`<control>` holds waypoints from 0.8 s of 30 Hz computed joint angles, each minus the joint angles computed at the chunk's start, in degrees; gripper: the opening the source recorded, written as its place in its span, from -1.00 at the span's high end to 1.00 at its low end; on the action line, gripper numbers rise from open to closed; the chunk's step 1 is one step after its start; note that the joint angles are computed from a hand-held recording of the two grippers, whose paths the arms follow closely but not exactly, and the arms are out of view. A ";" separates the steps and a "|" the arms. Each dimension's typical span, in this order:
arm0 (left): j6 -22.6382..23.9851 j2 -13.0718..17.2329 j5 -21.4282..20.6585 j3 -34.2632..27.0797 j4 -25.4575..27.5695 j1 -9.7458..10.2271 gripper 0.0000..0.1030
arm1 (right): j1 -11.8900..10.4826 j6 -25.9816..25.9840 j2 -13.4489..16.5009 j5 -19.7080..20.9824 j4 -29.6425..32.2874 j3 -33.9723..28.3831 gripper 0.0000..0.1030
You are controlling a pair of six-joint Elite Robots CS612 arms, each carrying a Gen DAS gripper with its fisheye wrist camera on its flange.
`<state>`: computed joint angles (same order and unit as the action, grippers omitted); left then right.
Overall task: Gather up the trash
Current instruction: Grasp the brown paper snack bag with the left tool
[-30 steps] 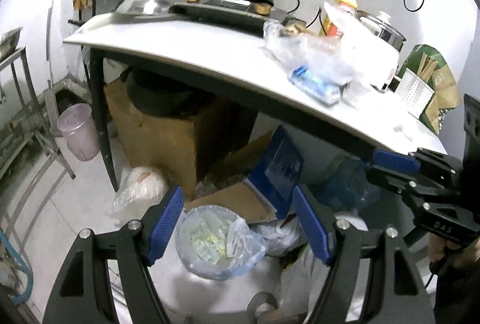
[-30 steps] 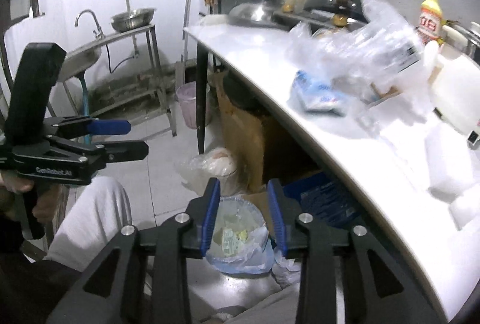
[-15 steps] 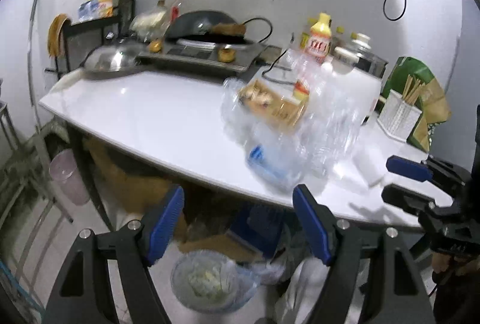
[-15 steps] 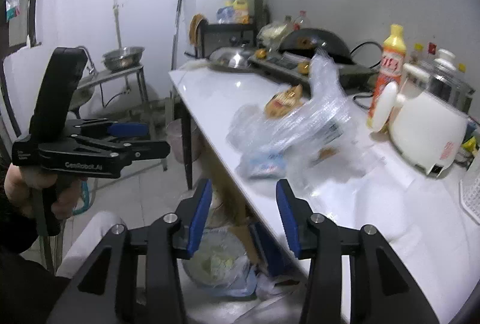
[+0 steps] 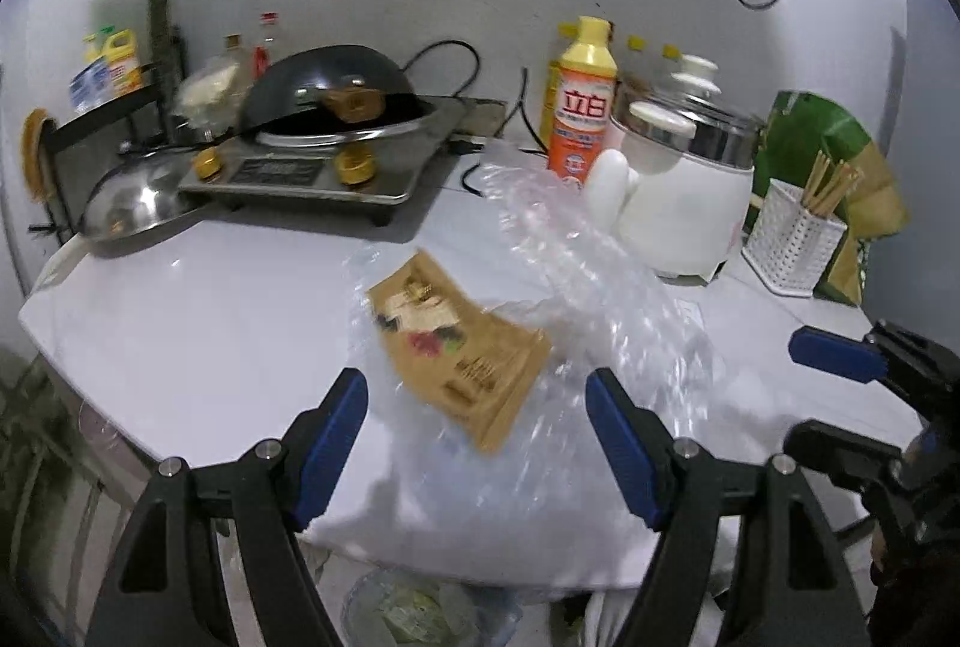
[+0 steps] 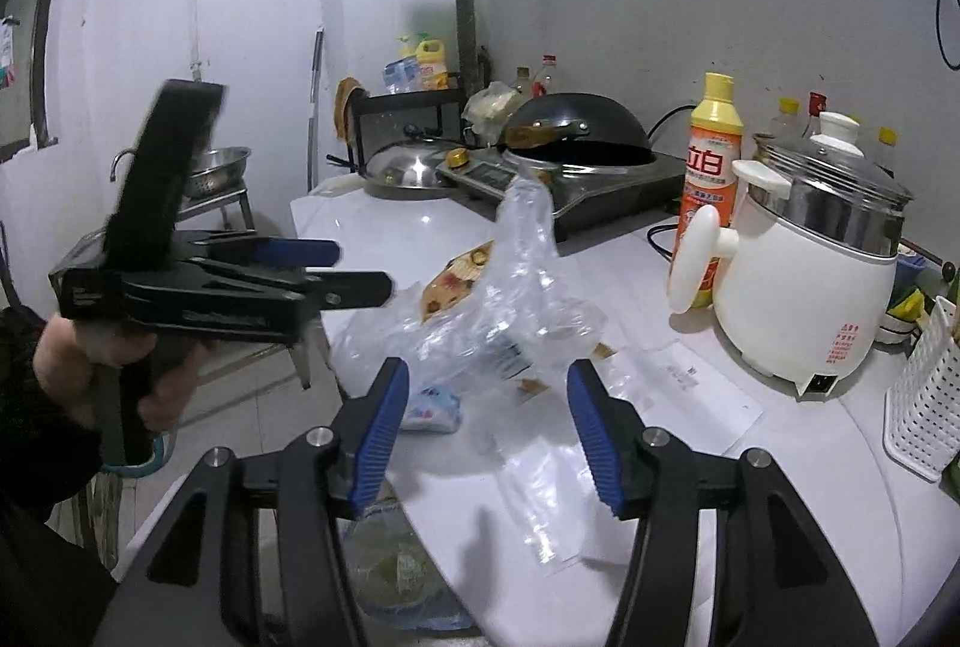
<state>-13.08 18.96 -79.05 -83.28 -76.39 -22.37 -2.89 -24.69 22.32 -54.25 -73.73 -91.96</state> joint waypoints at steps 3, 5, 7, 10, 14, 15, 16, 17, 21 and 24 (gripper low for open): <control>1.16 -0.96 0.36 3.12 -0.34 -0.01 -0.54 | -0.34 1.29 -0.20 0.55 -1.59 1.17 -0.08; 2.35 -1.60 1.09 5.13 0.29 -0.05 -0.54 | -0.63 2.52 -0.25 1.20 -2.43 1.73 -0.11; 3.42 -1.90 0.94 6.30 1.11 0.03 -0.54 | -0.82 3.36 -0.23 1.60 -3.00 2.12 -0.12; 3.69 -2.00 1.18 7.32 2.06 0.07 -0.54 | -1.03 4.44 -0.33 1.68 -3.87 2.93 -0.12; 3.46 -1.74 0.15 7.57 1.93 0.35 -0.54 | -1.15 5.35 -0.29 1.91 -4.01 3.56 -0.12; 3.49 -1.67 0.01 7.55 1.78 0.35 -0.46 | -1.16 5.46 -0.28 1.92 -4.02 3.69 -0.12; 3.73 -1.61 -0.49 7.55 1.63 0.44 -0.24 | -1.11 5.58 -0.28 1.88 -4.04 3.85 -0.12; 3.93 -1.60 -0.91 7.59 1.79 0.50 -0.11 | -1.03 5.64 -0.30 1.87 -3.91 4.03 -0.12; 4.63 -1.18 -2.88 7.02 1.89 0.67 0.57 | -0.51 4.91 -0.39 1.91 -3.40 4.69 -0.12; 4.83 -0.79 -3.18 6.30 0.76 0.72 0.80 | 0.06 4.48 -0.49 1.75 -3.13 5.22 -0.12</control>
<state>-8.25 18.17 -82.23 -76.98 -75.63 -21.64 -2.84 -20.21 21.82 -52.51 -76.87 -86.75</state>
